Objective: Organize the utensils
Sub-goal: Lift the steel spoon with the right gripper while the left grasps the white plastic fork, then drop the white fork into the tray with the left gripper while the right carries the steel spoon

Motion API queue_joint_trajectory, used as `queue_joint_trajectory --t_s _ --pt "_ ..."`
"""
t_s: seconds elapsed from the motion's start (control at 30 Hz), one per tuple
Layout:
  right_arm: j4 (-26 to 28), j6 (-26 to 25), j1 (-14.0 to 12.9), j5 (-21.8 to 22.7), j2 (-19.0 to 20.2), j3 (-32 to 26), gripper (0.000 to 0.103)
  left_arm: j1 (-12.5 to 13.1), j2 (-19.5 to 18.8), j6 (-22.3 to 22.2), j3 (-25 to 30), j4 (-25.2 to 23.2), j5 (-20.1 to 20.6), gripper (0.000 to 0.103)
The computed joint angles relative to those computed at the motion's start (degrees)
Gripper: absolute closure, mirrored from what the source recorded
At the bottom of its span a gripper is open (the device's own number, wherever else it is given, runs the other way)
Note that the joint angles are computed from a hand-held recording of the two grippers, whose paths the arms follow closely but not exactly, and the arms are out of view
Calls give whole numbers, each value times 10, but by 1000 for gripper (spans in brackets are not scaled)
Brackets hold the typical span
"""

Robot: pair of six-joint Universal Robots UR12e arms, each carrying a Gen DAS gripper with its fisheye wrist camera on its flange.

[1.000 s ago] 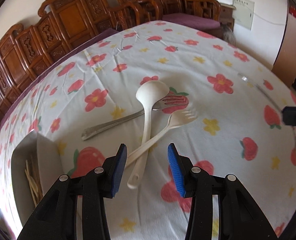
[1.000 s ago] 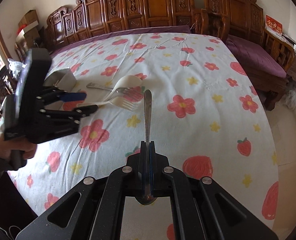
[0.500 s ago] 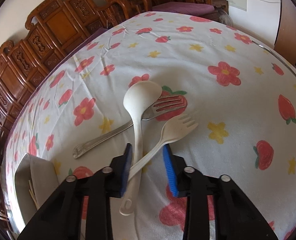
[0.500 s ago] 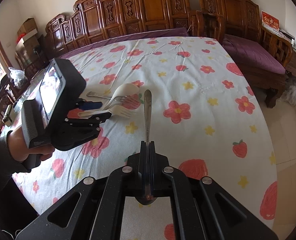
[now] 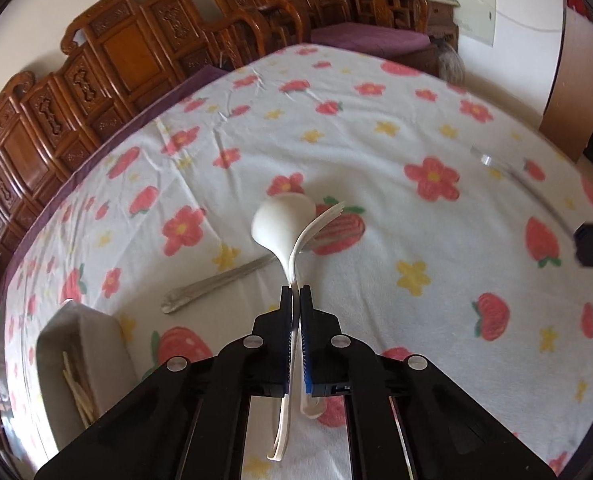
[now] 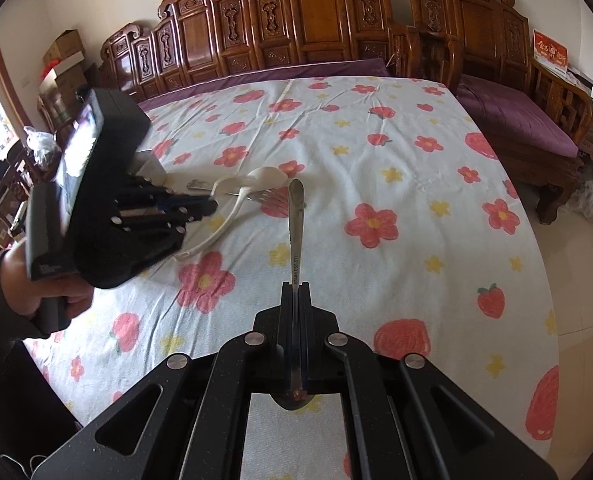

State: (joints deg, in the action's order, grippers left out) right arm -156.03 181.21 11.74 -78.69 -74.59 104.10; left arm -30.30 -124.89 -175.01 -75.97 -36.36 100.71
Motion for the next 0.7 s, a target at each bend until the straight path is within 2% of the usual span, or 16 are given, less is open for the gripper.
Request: queue_joint_trajectory --t_s 0.37,0.7 --pt "-15 -7 10 9 -4 1 99 9 38 -17 -33 26 11 100" --pt "-19 -12 25 10 -1 -4 99 37 76 -55 -79 46 9 100"
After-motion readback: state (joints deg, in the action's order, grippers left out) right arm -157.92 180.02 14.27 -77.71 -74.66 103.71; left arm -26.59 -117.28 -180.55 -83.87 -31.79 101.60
